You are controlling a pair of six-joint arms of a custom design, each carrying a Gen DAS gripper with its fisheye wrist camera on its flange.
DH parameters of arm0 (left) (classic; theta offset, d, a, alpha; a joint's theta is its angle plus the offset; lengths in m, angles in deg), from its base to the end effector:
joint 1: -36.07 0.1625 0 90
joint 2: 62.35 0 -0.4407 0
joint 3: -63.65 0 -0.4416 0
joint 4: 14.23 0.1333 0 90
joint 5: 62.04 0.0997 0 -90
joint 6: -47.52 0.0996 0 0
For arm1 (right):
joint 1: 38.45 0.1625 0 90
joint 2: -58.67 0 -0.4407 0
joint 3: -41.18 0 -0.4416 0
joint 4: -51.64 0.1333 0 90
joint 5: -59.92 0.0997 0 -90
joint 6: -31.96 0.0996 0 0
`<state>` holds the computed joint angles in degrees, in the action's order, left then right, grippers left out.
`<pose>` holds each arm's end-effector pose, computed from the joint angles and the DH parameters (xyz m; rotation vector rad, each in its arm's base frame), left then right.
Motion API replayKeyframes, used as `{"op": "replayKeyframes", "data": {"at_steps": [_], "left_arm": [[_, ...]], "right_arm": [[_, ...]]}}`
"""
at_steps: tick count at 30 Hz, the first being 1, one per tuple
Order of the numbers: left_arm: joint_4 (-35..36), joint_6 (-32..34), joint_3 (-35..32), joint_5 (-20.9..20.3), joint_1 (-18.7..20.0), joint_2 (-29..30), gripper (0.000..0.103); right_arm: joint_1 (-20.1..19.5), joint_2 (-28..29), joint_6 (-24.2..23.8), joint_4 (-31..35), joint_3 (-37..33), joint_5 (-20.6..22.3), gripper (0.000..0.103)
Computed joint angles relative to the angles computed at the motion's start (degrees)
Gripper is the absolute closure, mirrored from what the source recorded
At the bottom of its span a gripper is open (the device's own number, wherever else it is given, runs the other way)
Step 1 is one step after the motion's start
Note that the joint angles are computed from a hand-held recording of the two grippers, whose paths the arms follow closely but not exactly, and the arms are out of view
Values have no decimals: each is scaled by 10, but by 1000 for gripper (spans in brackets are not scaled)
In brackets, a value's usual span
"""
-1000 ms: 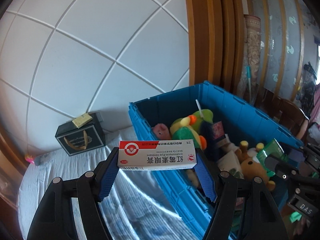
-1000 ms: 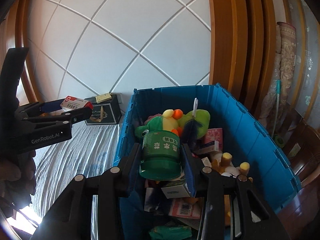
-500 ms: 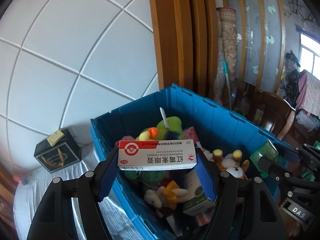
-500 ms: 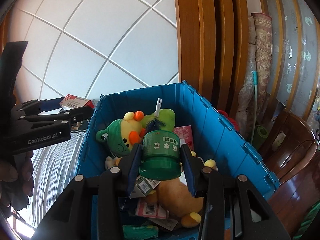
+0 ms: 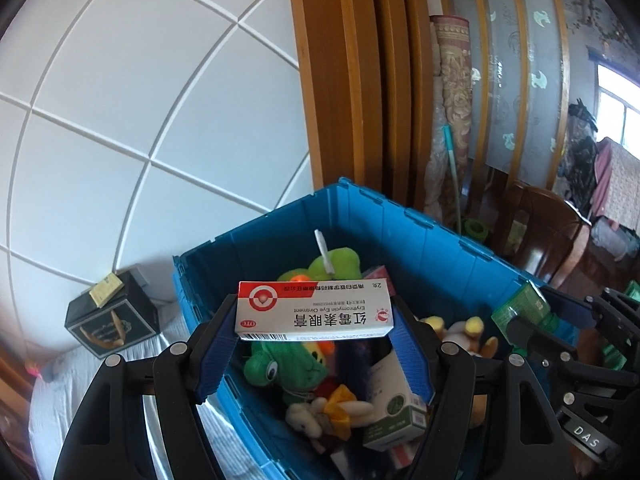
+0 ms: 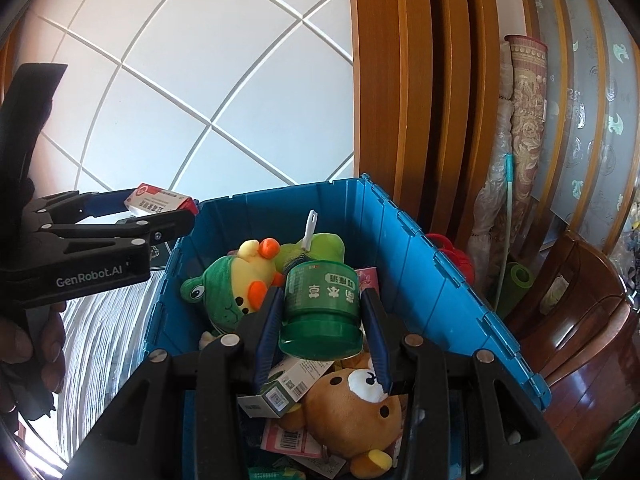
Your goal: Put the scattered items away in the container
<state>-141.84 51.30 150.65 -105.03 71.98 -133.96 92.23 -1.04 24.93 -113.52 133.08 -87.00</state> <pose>-0.4321 -0.5674 0.4383 0.9874 2.2122 -0.8753 0.4980 -0.5029 0.3360 0.4475 -2.1402 1.1411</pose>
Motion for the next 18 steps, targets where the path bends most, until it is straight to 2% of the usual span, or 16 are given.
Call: {"op": "replayKeyframes", "data": {"at_steps": [9,10,11,12,13,14,15,18], "left_arm": [[-3,0,-15,4,3,10,30],[6,-4,-19,0,5,12,26],[20,-9,-23,-4,5,14,23],[26,-11,-24,-3,5,14,22],[27,-12,-23,1,5,14,16],[27,-14,-22,2,5,14,5],[24,-17,-19,1,5,12,0],[26,-27,-16,-1,7,7,0]], "right_arm": [[-4,1,-3,23,-11,-4,63],[-6,0,3,34,-11,-4,63],[-6,1,2,34,-11,-6,47],[-6,2,-5,21,-9,-7,12],[-4,4,-16,6,-8,-8,0],[-2,6,-27,-5,-8,-12,0],[-2,6,-28,-6,-8,-10,0],[-1,7,-30,-8,-8,-12,0]]}}
